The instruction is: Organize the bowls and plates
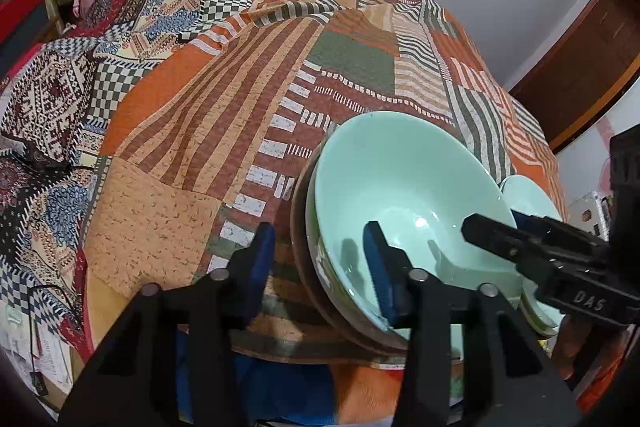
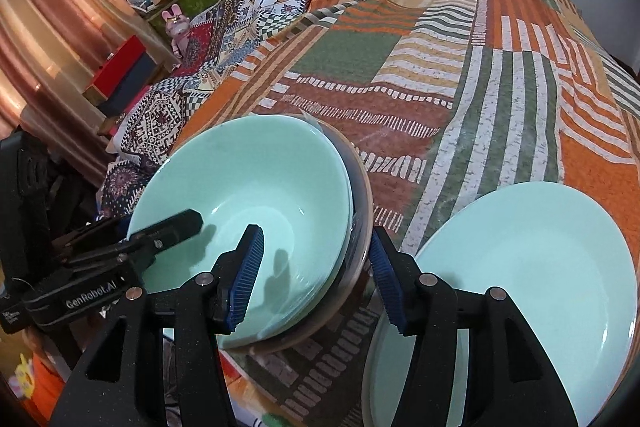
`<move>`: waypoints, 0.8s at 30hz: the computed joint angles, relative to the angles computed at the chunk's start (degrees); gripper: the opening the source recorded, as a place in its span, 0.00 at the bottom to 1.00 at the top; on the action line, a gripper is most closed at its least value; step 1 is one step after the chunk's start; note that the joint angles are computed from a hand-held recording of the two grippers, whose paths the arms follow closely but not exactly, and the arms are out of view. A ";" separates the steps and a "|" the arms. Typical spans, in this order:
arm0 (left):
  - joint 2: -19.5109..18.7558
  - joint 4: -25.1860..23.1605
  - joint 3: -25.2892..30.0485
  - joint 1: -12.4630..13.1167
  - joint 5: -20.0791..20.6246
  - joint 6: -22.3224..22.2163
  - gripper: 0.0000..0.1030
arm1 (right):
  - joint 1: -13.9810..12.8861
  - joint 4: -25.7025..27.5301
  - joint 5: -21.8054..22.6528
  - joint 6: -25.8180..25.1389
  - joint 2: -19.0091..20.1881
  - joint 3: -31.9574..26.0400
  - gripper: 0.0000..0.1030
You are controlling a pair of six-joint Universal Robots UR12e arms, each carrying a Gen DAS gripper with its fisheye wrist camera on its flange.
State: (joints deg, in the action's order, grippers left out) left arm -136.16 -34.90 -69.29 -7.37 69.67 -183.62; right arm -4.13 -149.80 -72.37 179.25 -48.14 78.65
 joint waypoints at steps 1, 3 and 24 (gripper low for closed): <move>-0.13 -0.33 0.17 0.11 -0.67 -0.11 0.41 | 0.02 0.37 -0.03 0.06 0.09 -0.11 0.48; -0.37 -1.34 0.54 0.25 -1.79 -0.16 0.40 | 0.07 1.12 -0.29 0.09 0.32 -0.46 0.44; 0.04 -3.49 1.03 -0.83 2.15 -1.32 0.36 | -0.05 3.53 -0.18 0.45 0.56 -1.40 0.38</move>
State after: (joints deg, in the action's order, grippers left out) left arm -136.12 -38.39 -68.25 -8.20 71.81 -184.94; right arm -4.18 -146.27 -72.55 179.70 -47.58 77.25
